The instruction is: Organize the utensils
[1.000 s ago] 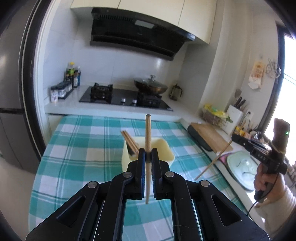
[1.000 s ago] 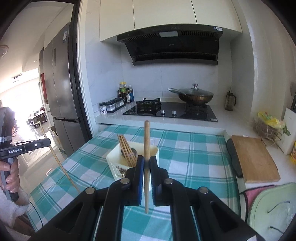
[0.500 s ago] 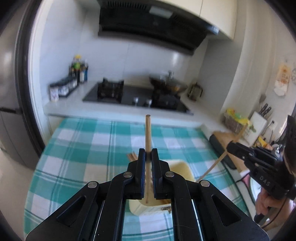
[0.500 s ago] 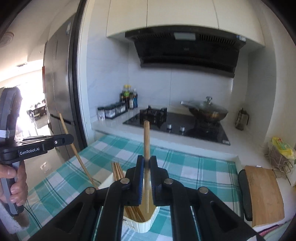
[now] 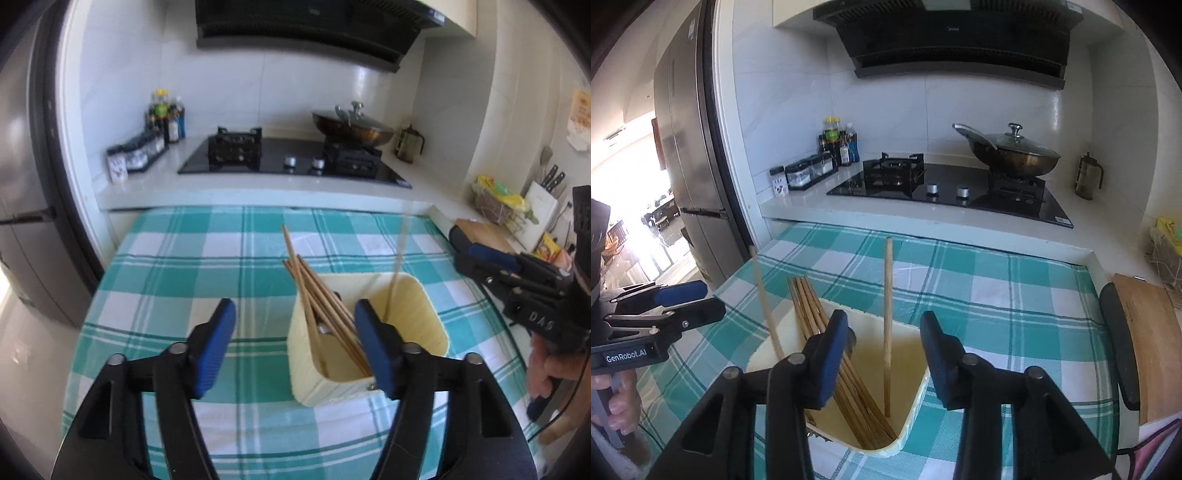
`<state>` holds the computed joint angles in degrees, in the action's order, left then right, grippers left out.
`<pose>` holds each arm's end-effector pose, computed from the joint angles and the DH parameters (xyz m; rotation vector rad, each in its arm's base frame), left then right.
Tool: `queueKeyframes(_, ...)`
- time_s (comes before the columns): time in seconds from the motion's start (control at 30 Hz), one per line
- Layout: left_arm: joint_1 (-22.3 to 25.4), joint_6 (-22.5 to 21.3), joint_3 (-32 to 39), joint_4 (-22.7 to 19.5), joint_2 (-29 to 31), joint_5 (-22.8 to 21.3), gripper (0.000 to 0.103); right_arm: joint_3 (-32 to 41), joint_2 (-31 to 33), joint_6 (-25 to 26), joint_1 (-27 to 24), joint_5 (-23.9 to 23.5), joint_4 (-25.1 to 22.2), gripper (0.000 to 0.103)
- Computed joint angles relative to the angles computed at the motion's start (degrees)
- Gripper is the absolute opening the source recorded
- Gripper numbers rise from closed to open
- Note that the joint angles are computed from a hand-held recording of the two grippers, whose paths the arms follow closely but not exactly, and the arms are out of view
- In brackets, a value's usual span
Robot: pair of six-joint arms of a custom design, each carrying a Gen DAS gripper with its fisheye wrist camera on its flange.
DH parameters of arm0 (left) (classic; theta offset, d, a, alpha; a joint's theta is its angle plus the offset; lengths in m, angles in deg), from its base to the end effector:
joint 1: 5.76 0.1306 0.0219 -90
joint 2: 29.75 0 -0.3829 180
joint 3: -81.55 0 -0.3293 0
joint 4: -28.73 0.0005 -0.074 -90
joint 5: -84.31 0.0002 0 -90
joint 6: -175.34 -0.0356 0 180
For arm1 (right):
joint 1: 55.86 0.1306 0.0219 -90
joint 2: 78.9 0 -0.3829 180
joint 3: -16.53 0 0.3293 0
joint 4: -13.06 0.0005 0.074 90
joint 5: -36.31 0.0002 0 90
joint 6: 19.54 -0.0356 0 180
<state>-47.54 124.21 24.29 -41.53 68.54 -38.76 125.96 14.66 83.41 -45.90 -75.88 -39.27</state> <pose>0.3475 -0.2851 0.5712 -0.2093 2.2067 -0.0800 0.4393 0.0903 0.5391 -0.6413 2.0840 0.3968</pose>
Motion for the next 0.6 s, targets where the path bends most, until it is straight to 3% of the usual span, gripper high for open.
queueKeyframes(0.1,-4.2,1.3,-2.1,-0.9,-3.0,-6.1,0.092,-3.1,-4.6,1.0,-1.4,-0.8,1.8,0.043)
queueKeyframes(0.17,-8.5,3.6,-3.8,-1.9,-4.9,-11.9,0.101,-6.2,-8.6,1.1,-3.2,-2.4,3.1,0.05)
queueKeyframes(0.23,-13.0,7.5,-4.7,-3.7,-6.0,-17.0,0.102,-10.1,-13.3,0.5,-5.4,-4.1,4.7,0.058)
queueKeyframes(0.33,-19.5,15.3,-5.6,-7.4,-6.5,-22.9,0.103,-15.4,-19.7,-0.4,-8.3,-4.9,6.2,0.058)
queueKeyframes(0.37,-21.4,18.0,-5.9,-8.5,-6.5,-24.3,0.102,-17.5,-22.1,-0.7,-9.2,-5.1,6.6,0.059)
queueKeyframes(0.43,-25.2,24.1,-6.2,-11.3,-6.0,-25.5,0.103,-22.0,-27.1,-1.7,-11.2,-5.9,7.8,0.071)
queueKeyframes(0.5,-27.7,28.7,-5.4,-14.7,-4.8,-25.0,0.102,-26.1,-31.6,-2.7,-13.1,-7.0,7.9,0.078)
queueKeyframes(0.6,-30.7,36.1,-1.8,-23.4,-1.6,-25.2,0.102,-30.2,-37.0,-2.7,-15.2,-8.5,5.5,0.086)
